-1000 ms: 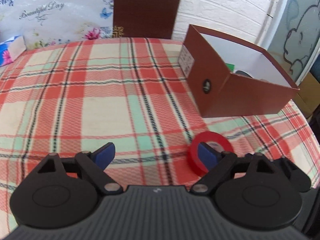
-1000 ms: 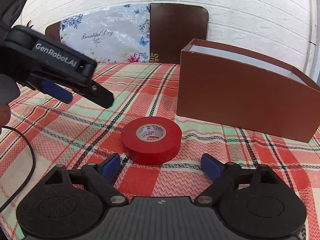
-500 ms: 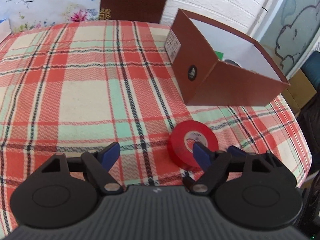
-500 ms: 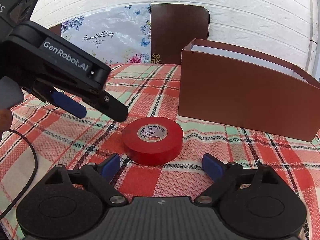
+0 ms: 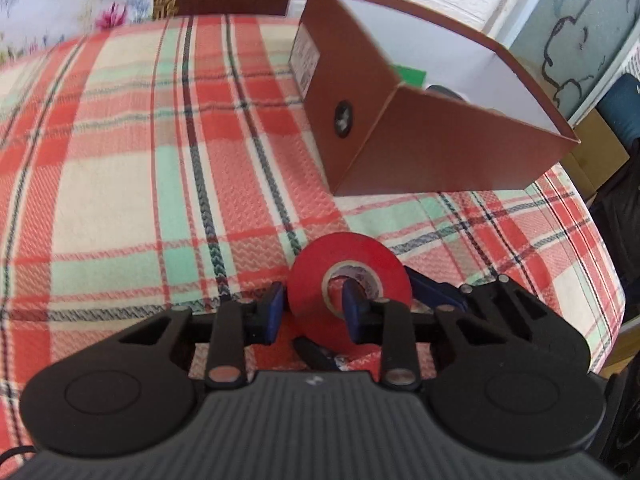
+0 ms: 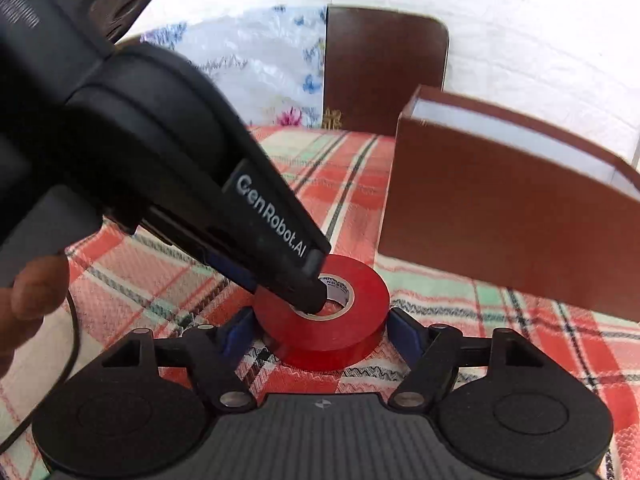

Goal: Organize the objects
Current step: 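Grasp the red tape roll with the left gripper, then carry the red tape into the brown box and open the left gripper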

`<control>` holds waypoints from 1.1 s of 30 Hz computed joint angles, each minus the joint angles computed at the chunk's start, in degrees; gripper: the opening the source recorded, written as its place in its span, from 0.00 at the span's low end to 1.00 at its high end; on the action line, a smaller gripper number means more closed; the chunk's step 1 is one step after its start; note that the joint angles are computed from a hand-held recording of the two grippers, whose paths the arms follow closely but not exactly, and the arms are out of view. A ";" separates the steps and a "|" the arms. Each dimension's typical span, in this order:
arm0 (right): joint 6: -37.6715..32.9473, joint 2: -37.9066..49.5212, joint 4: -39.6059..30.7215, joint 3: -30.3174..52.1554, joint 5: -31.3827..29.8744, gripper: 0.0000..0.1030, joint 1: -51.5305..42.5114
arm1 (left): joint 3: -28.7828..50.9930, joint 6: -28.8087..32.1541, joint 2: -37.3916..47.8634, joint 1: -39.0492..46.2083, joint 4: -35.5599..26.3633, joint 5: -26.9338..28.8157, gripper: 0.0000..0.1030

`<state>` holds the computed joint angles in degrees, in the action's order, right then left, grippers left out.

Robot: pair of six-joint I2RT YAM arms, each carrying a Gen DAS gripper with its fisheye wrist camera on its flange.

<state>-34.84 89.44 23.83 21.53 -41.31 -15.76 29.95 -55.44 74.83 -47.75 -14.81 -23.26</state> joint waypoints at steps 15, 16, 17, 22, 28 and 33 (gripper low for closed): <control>17.87 9.51 15.01 18.42 0.94 0.69 -7.74 | 39.37 27.54 23.84 7.52 -0.21 -0.15 0.32; 17.52 11.58 13.73 21.28 2.61 0.69 -7.19 | 43.54 28.81 27.82 8.52 -0.84 0.53 0.32; 17.29 13.89 12.93 24.08 4.28 0.69 -6.54 | 47.53 30.04 31.51 9.35 -1.58 0.96 0.33; 18.34 24.18 11.07 34.61 12.67 0.72 -3.58 | 63.96 33.27 47.01 10.97 -6.58 -5.41 0.48; 22.34 23.94 24.43 27.51 8.80 0.78 -5.96 | 59.76 32.30 44.74 9.20 -4.47 -9.57 0.55; 25.19 18.67 32.61 18.26 6.27 0.79 -7.32 | 54.07 30.72 38.62 5.78 -5.42 -13.98 0.57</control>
